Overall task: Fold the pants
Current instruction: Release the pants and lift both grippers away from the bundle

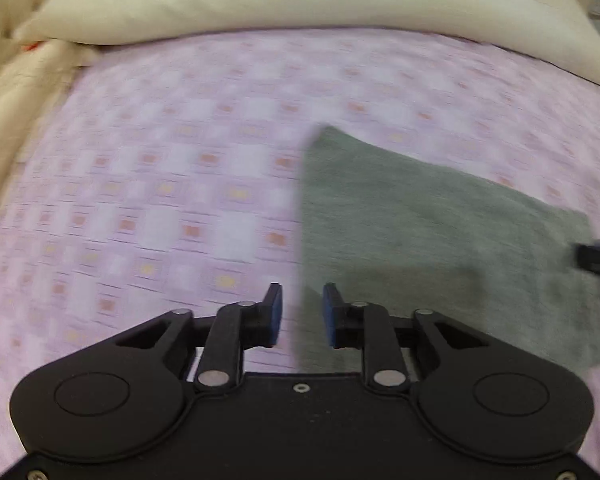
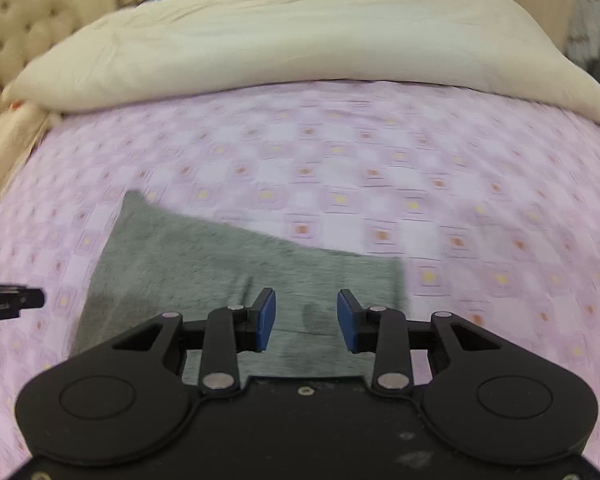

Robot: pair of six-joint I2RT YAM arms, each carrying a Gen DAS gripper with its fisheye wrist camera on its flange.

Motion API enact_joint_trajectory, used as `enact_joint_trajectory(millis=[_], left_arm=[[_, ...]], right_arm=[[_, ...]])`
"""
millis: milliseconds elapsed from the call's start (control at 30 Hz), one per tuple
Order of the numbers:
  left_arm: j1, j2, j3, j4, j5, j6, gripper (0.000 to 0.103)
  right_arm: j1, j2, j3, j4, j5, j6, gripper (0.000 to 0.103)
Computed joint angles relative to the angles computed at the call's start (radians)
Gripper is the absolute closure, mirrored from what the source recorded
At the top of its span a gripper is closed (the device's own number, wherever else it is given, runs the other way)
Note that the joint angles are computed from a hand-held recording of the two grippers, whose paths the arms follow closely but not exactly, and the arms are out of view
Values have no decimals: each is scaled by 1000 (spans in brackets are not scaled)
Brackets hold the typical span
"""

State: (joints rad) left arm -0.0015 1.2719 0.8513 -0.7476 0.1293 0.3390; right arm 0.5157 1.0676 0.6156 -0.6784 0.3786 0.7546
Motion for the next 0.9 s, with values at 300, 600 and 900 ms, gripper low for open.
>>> enact_joint_trajectory(millis=[300, 600, 900], left_arm=[[-171, 106, -60, 54, -125, -40, 67], [-146, -82, 31, -166, -76, -64, 66], [-180, -302, 97, -375, -70, -137, 66]], right_arm=[[-60, 231, -16, 84, -118, -6, 68], [74, -26, 91, -196, -23, 117, 67], [389, -114, 339, -631, 106, 431, 66]])
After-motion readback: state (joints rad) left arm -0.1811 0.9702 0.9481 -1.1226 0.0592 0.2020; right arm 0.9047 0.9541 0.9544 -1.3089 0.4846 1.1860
